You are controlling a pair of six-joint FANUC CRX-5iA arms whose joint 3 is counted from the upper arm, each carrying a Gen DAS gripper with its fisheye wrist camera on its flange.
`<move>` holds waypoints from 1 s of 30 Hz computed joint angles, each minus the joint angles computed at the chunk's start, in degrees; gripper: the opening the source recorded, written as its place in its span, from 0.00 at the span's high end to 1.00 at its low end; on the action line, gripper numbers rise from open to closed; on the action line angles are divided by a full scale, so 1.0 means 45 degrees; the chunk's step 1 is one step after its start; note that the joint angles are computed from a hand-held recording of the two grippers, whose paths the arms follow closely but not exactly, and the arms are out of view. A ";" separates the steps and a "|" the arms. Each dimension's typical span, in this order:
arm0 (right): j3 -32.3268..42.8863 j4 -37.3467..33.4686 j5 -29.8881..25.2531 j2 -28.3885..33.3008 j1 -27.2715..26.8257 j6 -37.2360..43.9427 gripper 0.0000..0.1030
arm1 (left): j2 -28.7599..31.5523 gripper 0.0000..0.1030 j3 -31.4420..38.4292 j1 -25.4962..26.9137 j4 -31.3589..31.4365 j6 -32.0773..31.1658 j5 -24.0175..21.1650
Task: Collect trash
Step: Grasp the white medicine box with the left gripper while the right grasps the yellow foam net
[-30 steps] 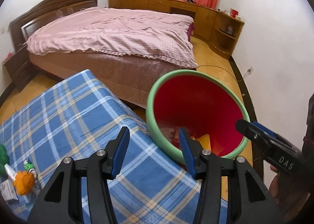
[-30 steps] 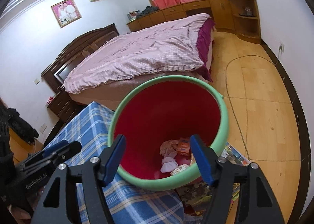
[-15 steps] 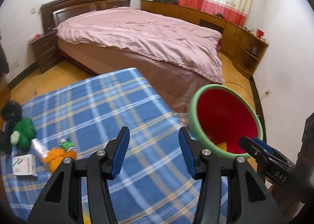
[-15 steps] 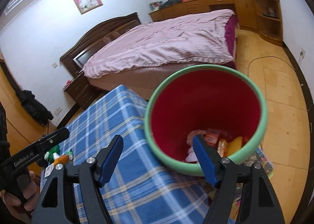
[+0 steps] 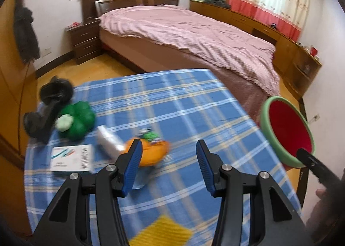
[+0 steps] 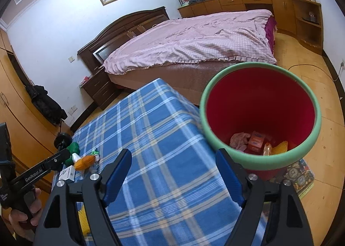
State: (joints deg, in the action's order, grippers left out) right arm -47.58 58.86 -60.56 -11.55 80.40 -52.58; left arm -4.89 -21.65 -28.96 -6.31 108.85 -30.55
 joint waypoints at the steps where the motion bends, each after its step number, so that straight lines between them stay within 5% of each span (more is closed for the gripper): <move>1: 0.0123 -0.0045 -0.0020 0.0120 0.0046 0.0012 0.20 | -0.0105 0.49 -0.0137 0.0193 0.0032 -0.0103 -0.0012; 8: 0.1413 -0.0224 0.0451 0.1503 -0.0122 0.0535 0.19 | -0.0788 0.49 -0.1134 0.2006 0.0278 -0.1132 0.0043; 13: 0.2393 -0.0612 0.0432 0.2512 -0.0109 0.0944 0.19 | -0.0822 0.49 -0.1283 0.2883 -0.0831 -0.0337 0.0043; 24: 0.4085 -0.1937 -0.0112 0.4126 -0.0207 0.1382 0.19 | 0.0117 0.49 -0.3084 0.5067 0.4939 -0.7340 0.1802; 30: 0.4617 -0.2950 -0.0340 0.4493 -0.0319 0.1649 0.19 | 0.0799 0.50 -0.3236 0.5543 0.7563 -1.0117 0.1628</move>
State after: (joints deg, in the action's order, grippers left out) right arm -26.81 45.59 -62.09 8.67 78.96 -45.16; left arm -1.30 -36.21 -4.02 27.73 63.33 -23.23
